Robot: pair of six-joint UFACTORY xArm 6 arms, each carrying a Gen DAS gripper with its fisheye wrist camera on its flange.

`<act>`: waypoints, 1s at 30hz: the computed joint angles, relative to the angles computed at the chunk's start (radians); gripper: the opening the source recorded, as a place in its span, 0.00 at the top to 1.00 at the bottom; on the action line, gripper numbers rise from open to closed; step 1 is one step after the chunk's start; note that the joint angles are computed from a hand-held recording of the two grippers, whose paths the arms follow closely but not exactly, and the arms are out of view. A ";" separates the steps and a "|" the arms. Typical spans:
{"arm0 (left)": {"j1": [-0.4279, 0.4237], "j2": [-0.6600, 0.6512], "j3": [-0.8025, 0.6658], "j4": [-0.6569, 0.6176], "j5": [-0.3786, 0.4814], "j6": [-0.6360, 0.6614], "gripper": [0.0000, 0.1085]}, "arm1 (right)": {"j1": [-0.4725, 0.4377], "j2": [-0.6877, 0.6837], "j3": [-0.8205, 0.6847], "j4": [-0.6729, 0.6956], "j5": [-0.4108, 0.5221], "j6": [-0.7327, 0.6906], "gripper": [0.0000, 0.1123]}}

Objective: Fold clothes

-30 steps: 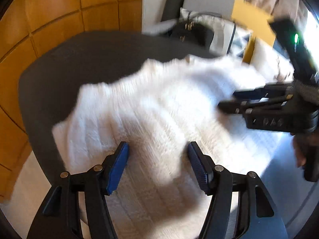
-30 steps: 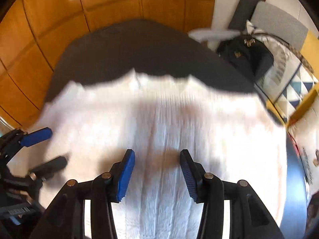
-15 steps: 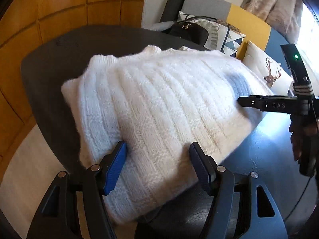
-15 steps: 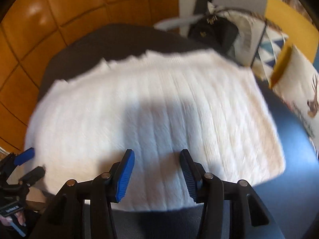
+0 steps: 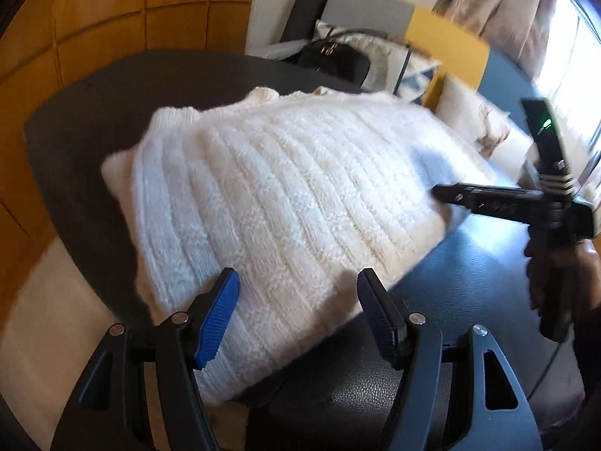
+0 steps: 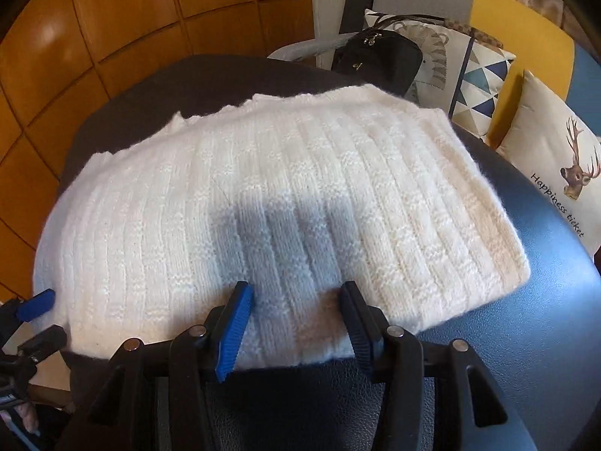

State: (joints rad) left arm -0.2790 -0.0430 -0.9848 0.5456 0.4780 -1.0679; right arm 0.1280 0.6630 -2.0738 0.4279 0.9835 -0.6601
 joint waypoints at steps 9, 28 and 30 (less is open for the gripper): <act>-0.085 0.162 -0.373 0.043 0.398 0.055 0.37 | 0.009 -0.100 0.178 0.056 -0.072 0.099 0.56; -0.191 0.129 -0.452 0.265 0.554 -0.281 0.35 | 0.088 -0.503 0.693 0.238 -0.636 -0.031 0.55; -0.196 0.127 -0.455 0.273 0.570 -0.298 0.35 | 0.094 -0.508 0.692 0.223 -0.637 -0.027 0.55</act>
State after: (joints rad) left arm -0.4754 0.0838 -1.4398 0.8187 1.0482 -1.3656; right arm 0.2223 0.1554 -1.3816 0.6505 0.3469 -0.6874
